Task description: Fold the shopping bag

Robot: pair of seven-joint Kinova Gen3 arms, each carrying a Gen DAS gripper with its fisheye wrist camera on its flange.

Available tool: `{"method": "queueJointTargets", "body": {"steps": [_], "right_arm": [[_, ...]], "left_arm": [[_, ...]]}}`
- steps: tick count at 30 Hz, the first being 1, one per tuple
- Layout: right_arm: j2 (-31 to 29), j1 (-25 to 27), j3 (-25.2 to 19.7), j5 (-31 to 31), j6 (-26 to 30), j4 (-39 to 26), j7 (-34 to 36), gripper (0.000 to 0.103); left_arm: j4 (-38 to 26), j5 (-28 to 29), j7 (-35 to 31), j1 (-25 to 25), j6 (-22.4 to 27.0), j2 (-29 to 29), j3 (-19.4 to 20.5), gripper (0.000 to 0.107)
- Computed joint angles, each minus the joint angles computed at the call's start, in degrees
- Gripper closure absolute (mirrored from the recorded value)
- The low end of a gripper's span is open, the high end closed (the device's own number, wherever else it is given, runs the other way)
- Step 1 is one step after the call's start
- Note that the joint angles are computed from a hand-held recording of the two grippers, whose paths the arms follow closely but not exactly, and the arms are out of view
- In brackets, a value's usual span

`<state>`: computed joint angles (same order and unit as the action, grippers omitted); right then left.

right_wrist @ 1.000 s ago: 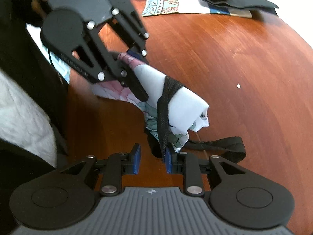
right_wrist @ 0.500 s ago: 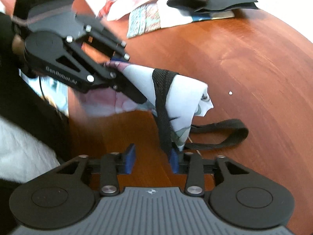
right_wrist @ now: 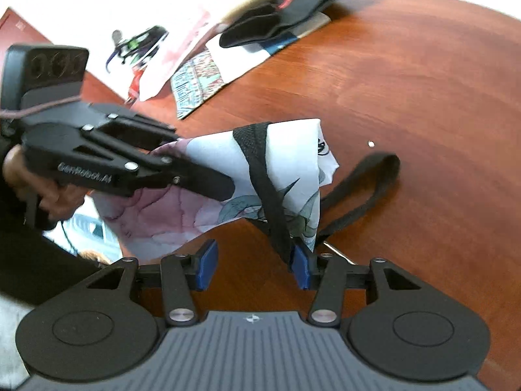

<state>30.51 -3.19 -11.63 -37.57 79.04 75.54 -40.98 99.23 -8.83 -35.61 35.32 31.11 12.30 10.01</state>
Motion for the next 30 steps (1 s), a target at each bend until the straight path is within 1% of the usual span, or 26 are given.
{"method": "queueJointTargets", "body": {"steps": [1, 2, 4, 6, 7, 9, 11, 12, 13, 14, 17, 19, 23, 24, 25, 26, 28, 29, 30], "right_arm": [[0.4, 0.6, 0.0, -1.7, 0.2, 0.5, -1.5, 0.039], [0.6, 1.3, -0.1, -3.7, 0.0, 1.5, -3.0, 0.035], [0.0, 1.8, -0.2, -5.7, -1.7, 3.5, -3.9, 0.035], [-1.5, 1.9, -0.3, -6.7, -4.5, 6.3, -3.0, 0.035], [-2.1, 1.7, -0.4, -6.7, -5.6, 7.1, -2.4, 0.037], [-2.4, 1.4, -0.3, -6.3, -5.9, 7.2, -2.0, 0.039], [-1.9, 1.1, 0.3, -6.4, -5.5, 7.2, -4.9, 0.039], [-1.4, 0.9, 0.5, -6.5, -4.8, 7.1, -6.7, 0.040], [-1.0, 1.1, 0.4, -7.2, -4.8, 7.9, -7.6, 0.045], [-1.3, 1.2, 0.1, -7.7, -5.7, 9.2, -7.5, 0.046], [-2.8, 1.2, 0.0, -8.3, -8.1, 11.8, -6.9, 0.046], [-4.0, 1.9, 0.3, -9.5, -10.1, 13.3, -6.6, 0.046], [-8.4, 1.6, 1.1, -8.5, -16.1, 15.7, -4.5, 0.047], [-10.0, 1.7, 1.1, -8.5, -18.2, 16.8, -2.9, 0.049], [-11.4, 1.5, 1.1, -8.3, -20.0, 17.6, -1.5, 0.054], [-12.5, 1.0, 1.2, -7.6, -21.6, 18.1, -0.5, 0.061], [-14.2, -0.3, 1.3, -6.0, -24.4, 18.9, 1.1, 0.070], [-14.6, -0.9, 1.4, -5.5, -25.5, 19.2, 1.6, 0.074], [-15.1, -1.4, 1.4, -4.9, -26.6, 19.6, 2.1, 0.075]], "left_arm": [[0.3, -0.1, 0.5, 0.0, -0.4, -0.2, -0.2, 0.089], [0.7, 0.1, 0.8, -0.2, -0.7, -0.5, -0.4, 0.089], [1.1, 0.6, 0.9, -0.7, -1.0, -0.7, -0.3, 0.089], [2.1, 2.0, 0.3, -1.7, -1.8, -1.3, 0.1, 0.089], [2.7, 2.7, 0.0, -2.1, -2.4, -1.5, 0.3, 0.089], [5.2, 2.9, 1.9, -2.1, -6.3, -2.7, -0.3, 0.090], [6.6, 2.9, 4.8, -2.3, -8.8, -3.6, -0.9, 0.093], [6.2, 2.2, 5.3, -2.2, -8.7, -3.4, -1.3, 0.092], [5.1, 0.8, 5.0, -1.4, -7.6, -3.0, -2.1, 0.092], [4.0, 0.2, 4.5, -1.6, -6.0, -2.7, -1.8, 0.092], [3.3, 2.9, -0.2, -4.5, -5.0, -2.3, 0.5, 0.092], [3.4, 3.8, -1.5, -4.8, -4.8, -2.3, 0.7, 0.092], [3.9, 7.2, -4.7, -5.9, -4.9, -2.4, 1.6, 0.092], [4.0, 7.7, -5.3, -6.0, -5.0, -2.4, 1.6, 0.092], [4.1, 8.4, -6.1, -6.2, -5.1, -2.4, 1.8, 0.092], [4.1, 9.3, -7.1, -6.5, -5.1, -2.4, 2.1, 0.092], [3.9, 10.2, -8.1, -6.5, -5.0, -2.3, 2.1, 0.092], [3.7, 10.4, -8.4, -6.5, -4.7, -2.2, 2.1, 0.092], [3.5, 10.6, -8.6, -6.3, -4.5, -2.1, 2.0, 0.092]]}}
